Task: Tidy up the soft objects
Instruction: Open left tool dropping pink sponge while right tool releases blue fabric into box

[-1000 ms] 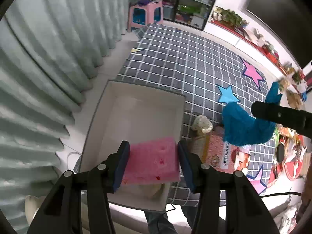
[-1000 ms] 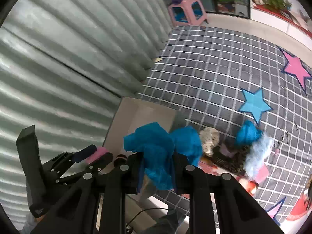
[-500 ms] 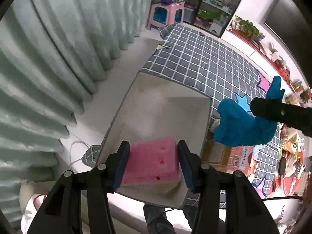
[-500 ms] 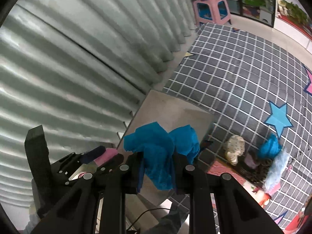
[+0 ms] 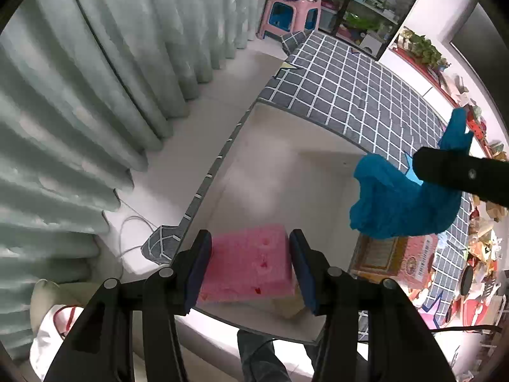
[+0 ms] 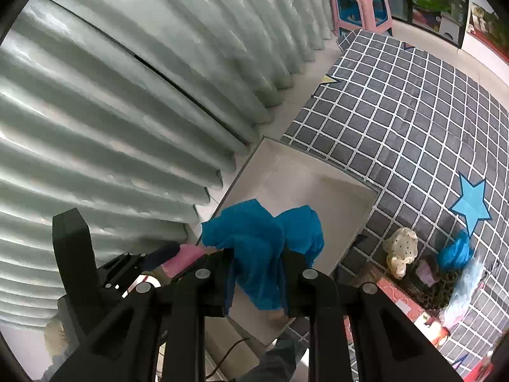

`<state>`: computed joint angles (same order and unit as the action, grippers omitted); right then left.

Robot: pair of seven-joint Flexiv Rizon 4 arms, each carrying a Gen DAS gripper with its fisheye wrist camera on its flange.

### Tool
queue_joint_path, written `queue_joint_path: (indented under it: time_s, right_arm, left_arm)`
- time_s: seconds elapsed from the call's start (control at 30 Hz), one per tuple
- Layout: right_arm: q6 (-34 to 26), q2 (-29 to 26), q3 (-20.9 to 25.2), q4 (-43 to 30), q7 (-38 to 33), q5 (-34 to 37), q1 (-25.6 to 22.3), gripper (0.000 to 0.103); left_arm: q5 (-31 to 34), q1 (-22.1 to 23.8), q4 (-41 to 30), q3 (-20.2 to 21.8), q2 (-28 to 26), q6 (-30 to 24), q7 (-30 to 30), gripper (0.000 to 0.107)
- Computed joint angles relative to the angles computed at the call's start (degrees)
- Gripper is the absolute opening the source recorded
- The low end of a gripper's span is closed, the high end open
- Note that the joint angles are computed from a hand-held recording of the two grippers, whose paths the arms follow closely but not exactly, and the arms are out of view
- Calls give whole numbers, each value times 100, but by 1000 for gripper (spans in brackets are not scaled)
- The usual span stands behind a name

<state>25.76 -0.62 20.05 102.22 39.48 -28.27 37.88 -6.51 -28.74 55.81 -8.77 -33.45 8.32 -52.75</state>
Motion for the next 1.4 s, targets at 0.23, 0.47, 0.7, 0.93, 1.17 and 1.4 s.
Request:
queue_joint_path:
  time_s: [0.23, 0.47, 0.7, 0.93, 1.17, 1.4]
  right_arm:
    - [58, -67, -69, -32, -387, 223, -76, 23]
    - [160, -108, -116, 21, -648, 432, -152, 23]
    - [395, -125, -144, 208, -717, 676, -237, 23]
    - [586, -132, -161, 369, -752, 896, -307, 24]
    - [540, -122, -159, 379, -787, 967, -315, 61]
    - [-72, -107, -126, 170, -822, 996, -257, 94]
  left_arm:
    - [97, -69, -71, 36, -101, 20, -109, 54]
    - [197, -175, -235, 55, -268, -58, -197, 54]
    - [280, -303, -466, 85, -468, -279, -291, 54]
    - [306, -371, -419, 77, -496, -193, -241, 60]
    - [285, -383, -534, 106, -602, -312, -384, 84]
    - [130, -326, -525, 63, -632, -292, -515, 103]
